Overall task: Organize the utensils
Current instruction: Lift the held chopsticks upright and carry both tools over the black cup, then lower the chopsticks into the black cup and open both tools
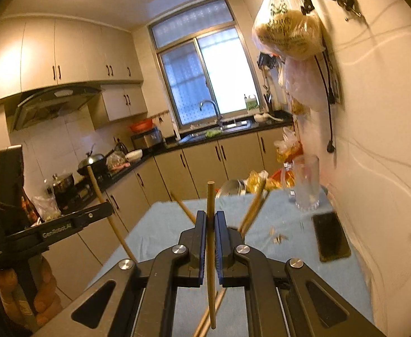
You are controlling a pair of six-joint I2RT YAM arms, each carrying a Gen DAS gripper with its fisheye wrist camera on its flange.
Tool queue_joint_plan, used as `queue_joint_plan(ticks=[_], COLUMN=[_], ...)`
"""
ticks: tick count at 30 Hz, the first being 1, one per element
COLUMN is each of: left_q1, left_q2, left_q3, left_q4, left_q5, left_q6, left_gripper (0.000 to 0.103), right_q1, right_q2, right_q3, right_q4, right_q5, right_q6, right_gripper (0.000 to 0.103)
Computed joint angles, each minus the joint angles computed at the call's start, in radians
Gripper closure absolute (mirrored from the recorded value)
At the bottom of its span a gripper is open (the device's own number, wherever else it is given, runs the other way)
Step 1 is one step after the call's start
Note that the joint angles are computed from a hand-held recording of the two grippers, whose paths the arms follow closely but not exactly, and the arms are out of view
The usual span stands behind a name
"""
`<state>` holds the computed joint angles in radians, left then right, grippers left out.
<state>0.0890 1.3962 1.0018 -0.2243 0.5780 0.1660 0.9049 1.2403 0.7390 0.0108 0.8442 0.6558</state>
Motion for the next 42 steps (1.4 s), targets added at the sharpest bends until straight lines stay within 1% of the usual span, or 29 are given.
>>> queue_joint_plan(ticks=[3, 7, 12, 14, 16, 19, 25, 32, 42], left_q1=[-0.032, -0.074, -0.123, -0.149, -0.171, -0.189, -0.21, -0.223, -0.23], left_q2=[0.031, 0.1, 0.158, 0.187, 0.215, 0.271, 0.335, 0.367, 0.403], left_q3=[0.048, 0.137, 0.175, 0.185, 0.189, 0.223, 0.226, 0.205, 0.181], left_q4=[0.047, 0.041, 0.093, 0.128, 0.163, 0.156, 0.193, 0.219, 0.209], left_q5=[-0.018, -0.027, -0.05, -0.078, -0.096, -0.103, -0.141, -0.16, -0.19], left_q6=[-0.055, -0.099, -0.15, -0.162, -0.169, -0.171, -0.181, -0.163, -0.126], left_gripper=[0.096, 0.096, 0.096, 0.096, 0.096, 0.096, 0.096, 0.096, 0.096], right_q1=[-0.048, -0.106, -0.172, -0.194, -0.227, -0.263, -0.315, -0.335, -0.339], right_q2=[-0.005, 0.003, 0.056, 0.087, 0.123, 0.162, 0.211, 0.266, 0.319], right_q3=[0.022, 0.053, 0.102, 0.125, 0.142, 0.153, 0.13, 0.125, 0.097], right_q4=[0.047, 0.11, 0.199, 0.215, 0.231, 0.243, 0.286, 0.304, 0.309], right_q5=[-0.024, -0.06, -0.069, -0.08, -0.117, -0.152, -0.169, -0.194, -0.23], right_q6=[-0.061, -0.122, -0.194, -0.208, -0.201, -0.187, -0.152, -0.127, -0.082], right_gripper=[0.096, 0.096, 0.096, 0.096, 0.096, 0.096, 0.096, 0.096, 0.096])
